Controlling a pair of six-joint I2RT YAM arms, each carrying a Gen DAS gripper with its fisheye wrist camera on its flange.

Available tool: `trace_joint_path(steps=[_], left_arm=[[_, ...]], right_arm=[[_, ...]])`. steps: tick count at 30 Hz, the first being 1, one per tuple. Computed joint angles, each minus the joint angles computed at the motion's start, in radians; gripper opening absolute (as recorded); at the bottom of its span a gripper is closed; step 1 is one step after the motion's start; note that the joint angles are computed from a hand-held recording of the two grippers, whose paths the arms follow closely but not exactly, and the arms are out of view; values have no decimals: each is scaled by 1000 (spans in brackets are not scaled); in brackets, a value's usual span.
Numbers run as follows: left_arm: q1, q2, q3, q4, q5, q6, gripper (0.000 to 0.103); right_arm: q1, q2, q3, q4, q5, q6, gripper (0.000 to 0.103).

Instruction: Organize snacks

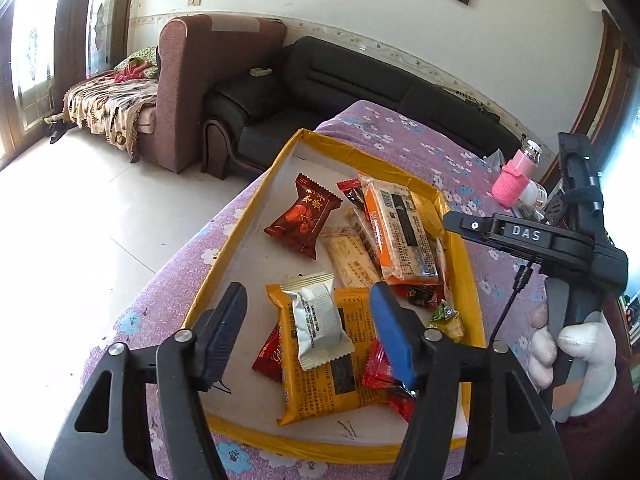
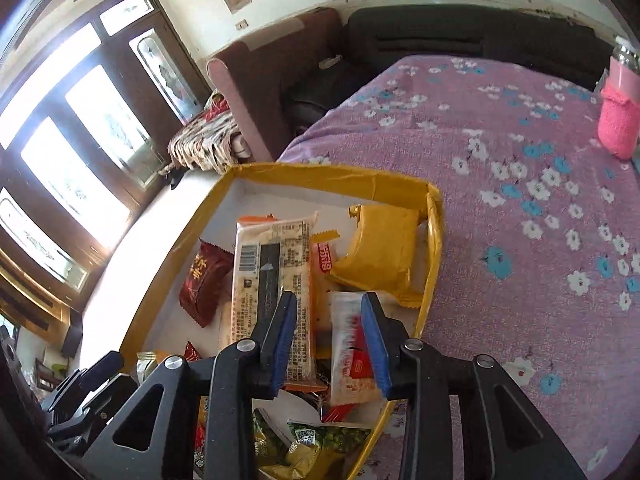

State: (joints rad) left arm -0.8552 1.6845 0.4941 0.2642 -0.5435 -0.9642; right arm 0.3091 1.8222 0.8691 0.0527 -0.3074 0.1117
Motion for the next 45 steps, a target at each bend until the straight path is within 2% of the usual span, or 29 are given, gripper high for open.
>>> trace_joint_path(steps=[5,8,11,13,18,25,29,35,40,43,44,45], left_arm=[[-81,-39,37,-114,-90,-65,71],[-141,-44,88,-213,-162,-118,73],[-204,-5,190,-376,-245,-206,84],[-238,48,283,-498,-282,-255,84],[-294,164,455,-658,-293,-285,84],[-342,288,661,-791,-288,-277,84],[-357,341,753,-840,-287,-267,84],[-371,387,819,-866,-274,-253,84],[-386,389,826,-878,-300,-269,84],[-431,406,870,-1011,-429,-379,84],[-457,426,910,-1121,-500,-473,84],[-486,460,972,-1285,-570,-613,84]], right_arm=[[-19,-178,-139,14,-23,-31,50],[-46,-306,-251,11,-43,-76,51],[-81,-451,-384,14,-47,-120,53],[-120,-550,-476,23,-57,-146,56],[-266,-713,-622,7,-125,-219,58],[-529,-744,-657,-85,-286,-393,62],[-656,-710,-654,-108,-352,-462,64],[-725,-629,-640,-113,-380,-487,65],[-685,-682,-675,-112,-357,-488,65],[-639,-751,-700,-117,-333,-473,65],[-624,-772,-706,-125,-331,-467,65],[-610,-799,-712,-135,-330,-461,65]])
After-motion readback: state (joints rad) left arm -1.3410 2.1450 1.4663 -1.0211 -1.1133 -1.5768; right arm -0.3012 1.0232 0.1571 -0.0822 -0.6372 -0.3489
